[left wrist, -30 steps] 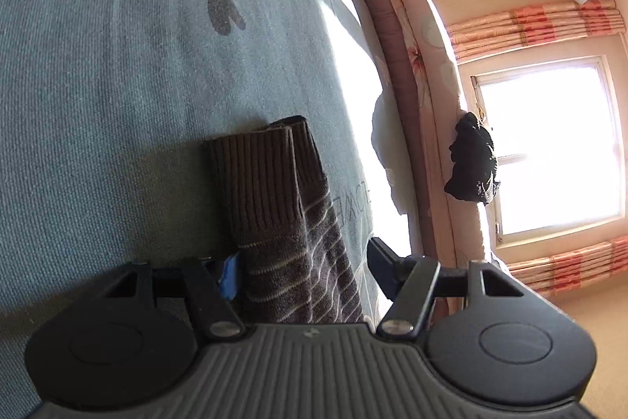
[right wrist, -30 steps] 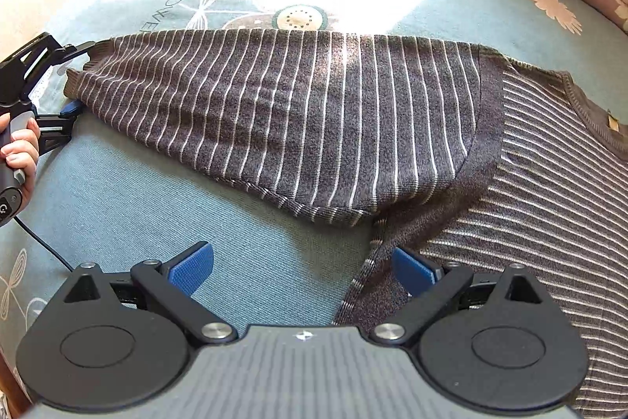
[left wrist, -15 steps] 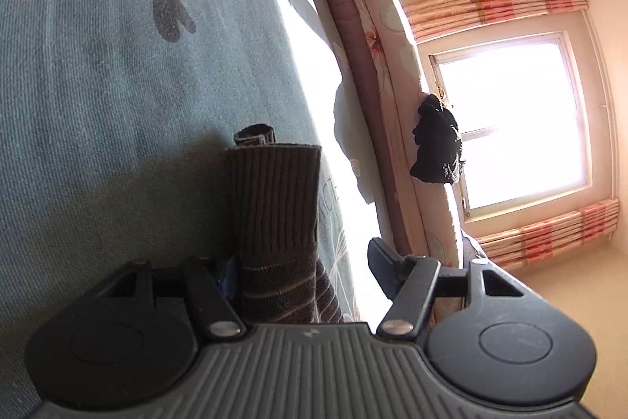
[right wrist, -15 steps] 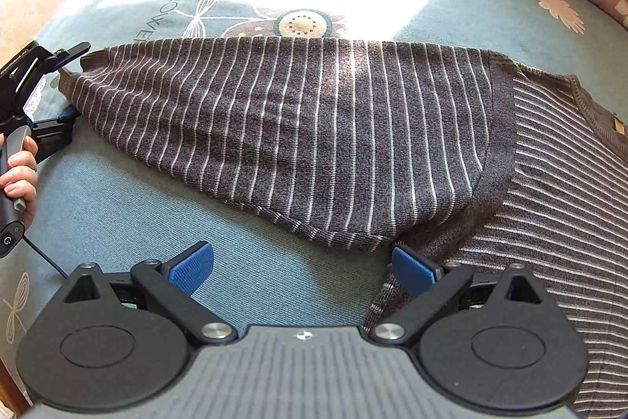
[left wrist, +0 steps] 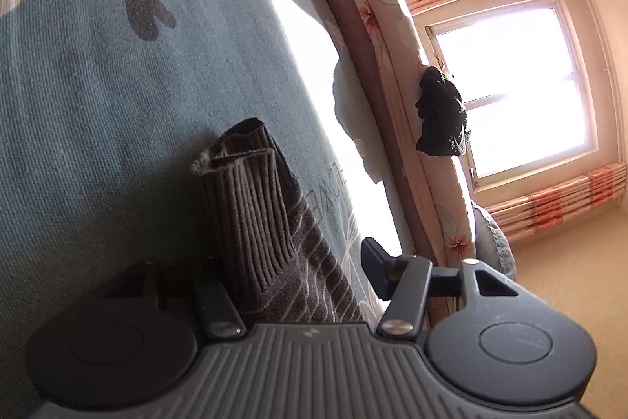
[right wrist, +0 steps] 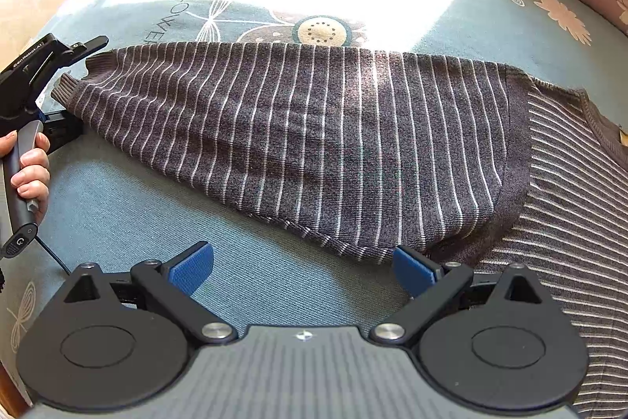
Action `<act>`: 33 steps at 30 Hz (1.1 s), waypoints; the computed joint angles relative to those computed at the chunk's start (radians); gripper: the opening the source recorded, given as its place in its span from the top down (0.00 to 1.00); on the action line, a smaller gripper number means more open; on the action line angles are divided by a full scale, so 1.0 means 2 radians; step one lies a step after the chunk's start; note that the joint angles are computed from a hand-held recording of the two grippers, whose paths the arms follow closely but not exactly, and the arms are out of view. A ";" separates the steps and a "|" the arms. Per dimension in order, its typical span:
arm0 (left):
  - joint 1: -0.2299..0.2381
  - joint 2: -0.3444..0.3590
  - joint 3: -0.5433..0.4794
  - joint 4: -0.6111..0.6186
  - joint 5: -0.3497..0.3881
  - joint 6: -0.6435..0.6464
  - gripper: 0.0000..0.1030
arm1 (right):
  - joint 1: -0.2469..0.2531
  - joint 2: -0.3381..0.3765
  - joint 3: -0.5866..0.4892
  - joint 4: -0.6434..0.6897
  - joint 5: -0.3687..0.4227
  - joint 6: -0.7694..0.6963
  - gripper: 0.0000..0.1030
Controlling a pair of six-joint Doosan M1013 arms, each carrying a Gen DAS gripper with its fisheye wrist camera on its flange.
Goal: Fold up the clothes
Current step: 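Lift the sleeve with the left gripper and carry it across the sweater body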
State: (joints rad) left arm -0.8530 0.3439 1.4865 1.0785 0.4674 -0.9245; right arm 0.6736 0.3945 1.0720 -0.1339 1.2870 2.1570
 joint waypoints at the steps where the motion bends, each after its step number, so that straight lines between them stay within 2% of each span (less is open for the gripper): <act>1: 0.001 0.000 -0.004 -0.036 0.006 0.038 0.71 | 0.001 0.001 -0.002 0.001 0.000 0.002 0.03; 2: 0.001 -0.001 -0.003 -0.057 0.010 0.050 0.86 | 0.003 0.002 -0.003 0.001 0.000 0.003 0.03; 3: 0.002 -0.001 -0.003 -0.076 0.014 0.061 0.90 | 0.004 0.002 -0.005 0.002 0.000 0.003 0.03; 7: 0.002 0.001 -0.015 -0.132 0.035 0.119 0.91 | 0.012 0.003 -0.007 -0.004 0.000 0.008 0.03; 11: 0.001 0.018 -0.070 -0.222 0.112 0.260 0.94 | 0.017 -0.001 -0.007 -0.010 0.001 0.017 0.03; 13: -0.003 0.024 -0.092 -0.234 0.141 0.296 0.95 | 0.018 -0.005 -0.002 -0.014 -0.003 0.022 0.03; 16: -0.011 0.028 -0.114 -0.219 0.158 0.313 0.95 | 0.016 -0.013 0.008 -0.014 -0.013 0.026 0.03; 21: -0.028 0.034 -0.148 -0.192 0.155 0.305 0.95 | 0.007 -0.033 0.038 -0.008 -0.037 0.026 0.03; 26: -0.048 0.058 -0.208 -0.182 0.150 0.320 0.95 | -0.011 -0.065 0.077 0.001 -0.054 0.021 0.03; 30: -0.064 0.092 -0.276 -0.180 0.145 0.342 0.95 | -0.028 -0.096 0.114 -0.002 -0.061 0.016 0.03; 33: -0.072 0.126 -0.339 -0.203 0.145 0.375 0.95 | -0.043 -0.120 0.140 -0.009 -0.066 0.017 0.03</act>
State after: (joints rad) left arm -0.9970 0.5959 0.8092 0.6734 0.7577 -0.1739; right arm 0.5866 0.1539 1.3529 -0.1528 1.1552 2.1913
